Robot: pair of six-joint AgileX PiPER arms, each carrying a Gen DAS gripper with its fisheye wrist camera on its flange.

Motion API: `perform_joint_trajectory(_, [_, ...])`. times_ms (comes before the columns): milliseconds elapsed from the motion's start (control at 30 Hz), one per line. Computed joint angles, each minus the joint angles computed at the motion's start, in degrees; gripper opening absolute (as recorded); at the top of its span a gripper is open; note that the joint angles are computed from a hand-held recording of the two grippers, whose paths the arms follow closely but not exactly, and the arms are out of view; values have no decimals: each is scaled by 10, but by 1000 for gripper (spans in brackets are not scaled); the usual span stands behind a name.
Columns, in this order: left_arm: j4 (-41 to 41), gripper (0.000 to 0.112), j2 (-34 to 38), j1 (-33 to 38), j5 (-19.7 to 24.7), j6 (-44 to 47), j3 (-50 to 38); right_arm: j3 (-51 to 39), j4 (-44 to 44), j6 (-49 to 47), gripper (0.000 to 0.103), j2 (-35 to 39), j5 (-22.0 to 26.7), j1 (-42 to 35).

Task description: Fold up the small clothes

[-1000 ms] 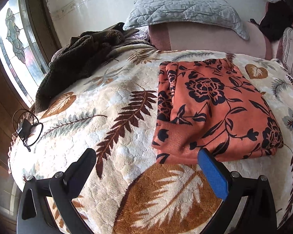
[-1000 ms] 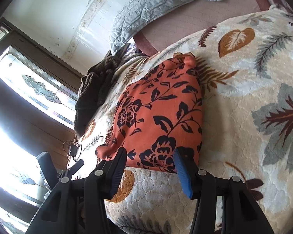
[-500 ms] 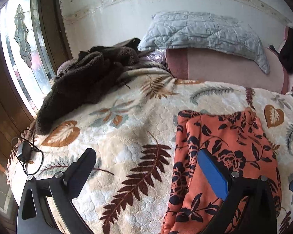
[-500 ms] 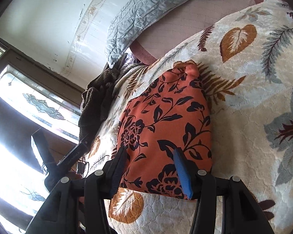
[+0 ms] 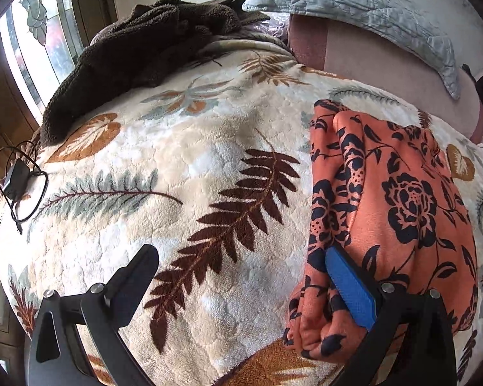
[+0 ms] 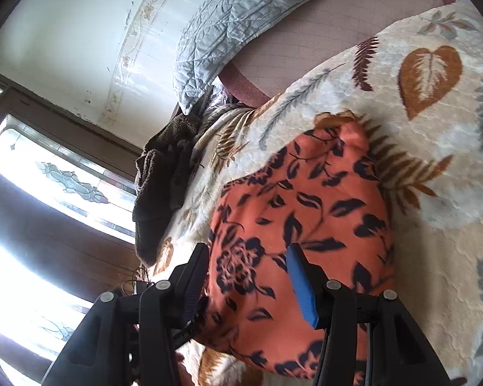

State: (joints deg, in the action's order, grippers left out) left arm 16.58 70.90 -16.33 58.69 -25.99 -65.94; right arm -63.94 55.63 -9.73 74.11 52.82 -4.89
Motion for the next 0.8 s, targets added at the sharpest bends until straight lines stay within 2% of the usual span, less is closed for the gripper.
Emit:
perform_joint_trajectory(100, [-21,103,-11,19,-2,37,-8,-124,-73,83,54,101,-19,71])
perform_joint_trajectory(167, [-58,103,-4,48,-3,75,-19,-198,-91,123,54,173,-8,104])
perform_joint_trajectory(233, [-66,103,5,59,6,87,-23,-253,-102,153,43,233,-7,130])
perform_joint_trajectory(267, [-65,103,8,58,10,90,-21,-296,-120,174,26,274,10,144])
perform_joint_trajectory(300, [-57,103,11,53,13,88,-18,-339,-148,201,20,313,28,158])
perform_joint_trajectory(333, [-40,103,14,46,16,81,-14,-378,-180,229,20,349,43,171])
perform_joint_trajectory(400, [-8,103,25,32,15,68,-5,-409,-214,264,13,392,34,186])
perform_joint_trajectory(467, [-11,103,37,39,13,78,-6,-402,-211,282,13,392,14,184])
perform_joint_trajectory(567, [-33,103,35,56,9,94,-10,-397,-233,287,13,365,21,189])
perform_joint_trajectory(700, [-31,103,8,45,-8,91,-5,-301,-197,228,15,255,6,171])
perform_joint_trajectory(800, [-23,103,-17,29,-20,81,1,-240,-239,221,18,163,12,169])
